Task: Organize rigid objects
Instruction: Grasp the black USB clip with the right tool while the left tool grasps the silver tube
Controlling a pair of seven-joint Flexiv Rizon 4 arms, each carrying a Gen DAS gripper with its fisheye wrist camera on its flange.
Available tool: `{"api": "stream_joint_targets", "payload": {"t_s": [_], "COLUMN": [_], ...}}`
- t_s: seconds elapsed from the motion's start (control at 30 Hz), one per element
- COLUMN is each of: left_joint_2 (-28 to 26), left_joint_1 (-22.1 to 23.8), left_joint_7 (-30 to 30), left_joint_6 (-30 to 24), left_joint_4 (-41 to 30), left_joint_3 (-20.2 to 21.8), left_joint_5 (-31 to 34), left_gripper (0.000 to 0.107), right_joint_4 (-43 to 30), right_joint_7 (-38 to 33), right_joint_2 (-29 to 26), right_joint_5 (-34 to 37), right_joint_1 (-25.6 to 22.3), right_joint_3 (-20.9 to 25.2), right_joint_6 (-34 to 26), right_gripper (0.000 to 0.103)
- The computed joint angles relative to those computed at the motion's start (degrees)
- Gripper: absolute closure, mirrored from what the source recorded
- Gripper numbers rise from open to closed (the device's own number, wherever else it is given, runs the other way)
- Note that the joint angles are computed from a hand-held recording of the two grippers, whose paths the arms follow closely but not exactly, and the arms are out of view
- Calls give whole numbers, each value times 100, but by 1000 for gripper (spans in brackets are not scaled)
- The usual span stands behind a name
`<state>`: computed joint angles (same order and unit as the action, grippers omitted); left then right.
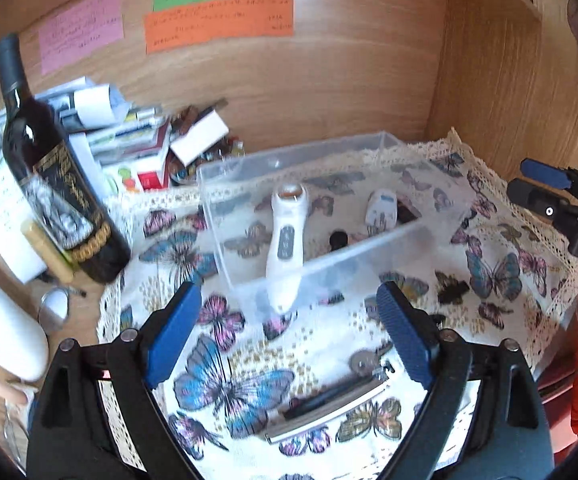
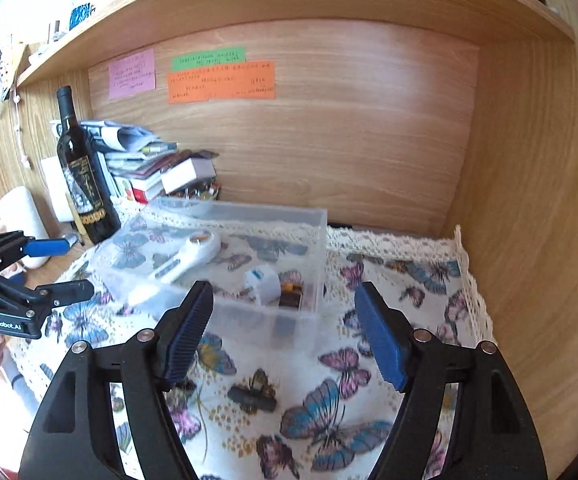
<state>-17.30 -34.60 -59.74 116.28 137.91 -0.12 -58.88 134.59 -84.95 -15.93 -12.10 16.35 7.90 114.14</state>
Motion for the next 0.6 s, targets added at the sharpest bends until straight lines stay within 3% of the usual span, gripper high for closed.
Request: {"api": "stream_joint_targets", "payload": {"t_s": [0.2, 0.27, 0.4, 0.5, 0.6], "left_joint_2": [-38, -128, -237, -330, -326], "left_joint_1": [74, -89, 318, 311, 609], "left_joint_7": [-492, -497, -1001, -1129, -1355], "left_joint_6": [-202, -351, -586, -710, -894], "left_joint_4": [328, 312, 346, 274, 269], "left_joint_3": [-97, 1, -206, -111, -226], "left_joint_5": [510, 501, 1419, 1784, 2257], "left_gripper": [17, 17, 17, 17, 18], "right_joint_4": [299, 346, 436, 379, 296], "right_joint_7": [50, 147, 157, 306, 386], "right_joint_2": [-22, -77, -153, -265, -354], "right_joint_5": [-125, -264, -255, -515, -682], "right_joint_1": [-177, -327, -232, -549, -701], "right_joint_3": [101, 216, 133, 390, 534], "right_joint_6": [-148, -239, -372, -606, -817], "right_gripper": [32, 32, 32, 32, 32]}}
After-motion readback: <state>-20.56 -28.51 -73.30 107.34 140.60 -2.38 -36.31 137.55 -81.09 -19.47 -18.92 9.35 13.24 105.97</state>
